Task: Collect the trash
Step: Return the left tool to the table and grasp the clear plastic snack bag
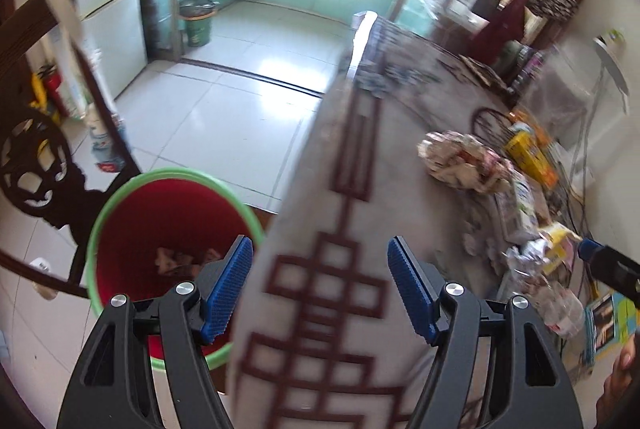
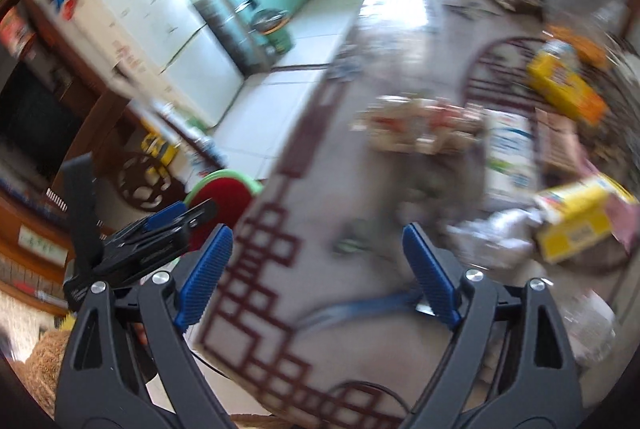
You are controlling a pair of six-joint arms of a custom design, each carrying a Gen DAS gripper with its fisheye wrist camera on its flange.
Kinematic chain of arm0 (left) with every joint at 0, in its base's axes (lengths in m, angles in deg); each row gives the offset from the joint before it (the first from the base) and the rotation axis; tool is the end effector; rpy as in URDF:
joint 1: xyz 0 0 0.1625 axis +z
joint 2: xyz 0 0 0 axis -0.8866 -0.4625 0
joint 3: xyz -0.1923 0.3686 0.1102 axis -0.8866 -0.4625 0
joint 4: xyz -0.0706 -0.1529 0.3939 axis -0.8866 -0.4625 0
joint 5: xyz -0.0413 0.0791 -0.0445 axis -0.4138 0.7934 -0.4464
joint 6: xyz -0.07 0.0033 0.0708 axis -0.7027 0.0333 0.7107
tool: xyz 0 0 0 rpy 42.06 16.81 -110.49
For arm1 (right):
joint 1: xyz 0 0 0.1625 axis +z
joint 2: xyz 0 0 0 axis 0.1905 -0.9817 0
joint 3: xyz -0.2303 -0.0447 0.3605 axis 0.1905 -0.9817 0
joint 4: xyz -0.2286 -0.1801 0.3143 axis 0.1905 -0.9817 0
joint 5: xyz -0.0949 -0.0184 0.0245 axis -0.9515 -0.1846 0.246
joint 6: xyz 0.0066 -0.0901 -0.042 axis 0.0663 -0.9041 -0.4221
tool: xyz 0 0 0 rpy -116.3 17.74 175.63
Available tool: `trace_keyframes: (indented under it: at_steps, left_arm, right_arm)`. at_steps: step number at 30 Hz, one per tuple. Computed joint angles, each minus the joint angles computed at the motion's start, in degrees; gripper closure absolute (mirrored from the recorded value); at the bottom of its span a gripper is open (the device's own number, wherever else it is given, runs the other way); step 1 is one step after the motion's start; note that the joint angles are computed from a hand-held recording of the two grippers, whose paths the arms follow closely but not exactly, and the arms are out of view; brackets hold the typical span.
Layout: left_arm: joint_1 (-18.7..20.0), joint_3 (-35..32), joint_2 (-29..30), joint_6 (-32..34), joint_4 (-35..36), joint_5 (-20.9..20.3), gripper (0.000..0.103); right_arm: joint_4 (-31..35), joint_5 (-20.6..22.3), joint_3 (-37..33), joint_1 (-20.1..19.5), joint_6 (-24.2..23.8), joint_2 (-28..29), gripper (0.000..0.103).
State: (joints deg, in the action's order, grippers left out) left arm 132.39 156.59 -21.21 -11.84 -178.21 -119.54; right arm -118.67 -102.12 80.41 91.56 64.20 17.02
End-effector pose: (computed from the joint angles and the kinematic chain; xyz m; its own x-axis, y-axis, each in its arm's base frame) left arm -0.1191 -0.8285 0.1476 -0.7909 0.4313 -0.4341 0.5446 0.8196 -0.1779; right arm 0.2299 -0.7017 0.1352 -0.8650 0.3069 0.3970 -0.0333 0.7543 -0.6557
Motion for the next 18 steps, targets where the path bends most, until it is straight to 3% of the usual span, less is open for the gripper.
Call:
trace_keyframes:
  at_steps: [10, 16, 18]
  left_arm:
    - [-5.08, 6.90, 0.43, -0.70, 5.71, -8.39, 0.033]
    - [-8.86, 11.26, 2.55, 0.04, 5.35, -8.31, 0.030]
    - [-9.98, 12.04, 3.59, -0.39, 3.64, -6.62, 0.027]
  right_arm:
    - [-5.51, -6.37, 16.10, -4.62, 7.16, -12.63, 0.017]
    - [-5.32, -5.13, 22.00, -7.89, 6.68, -18.55, 0.014]
    - [-4.60, -3.96, 23.32, -8.96, 6.43, -20.04, 0.014]
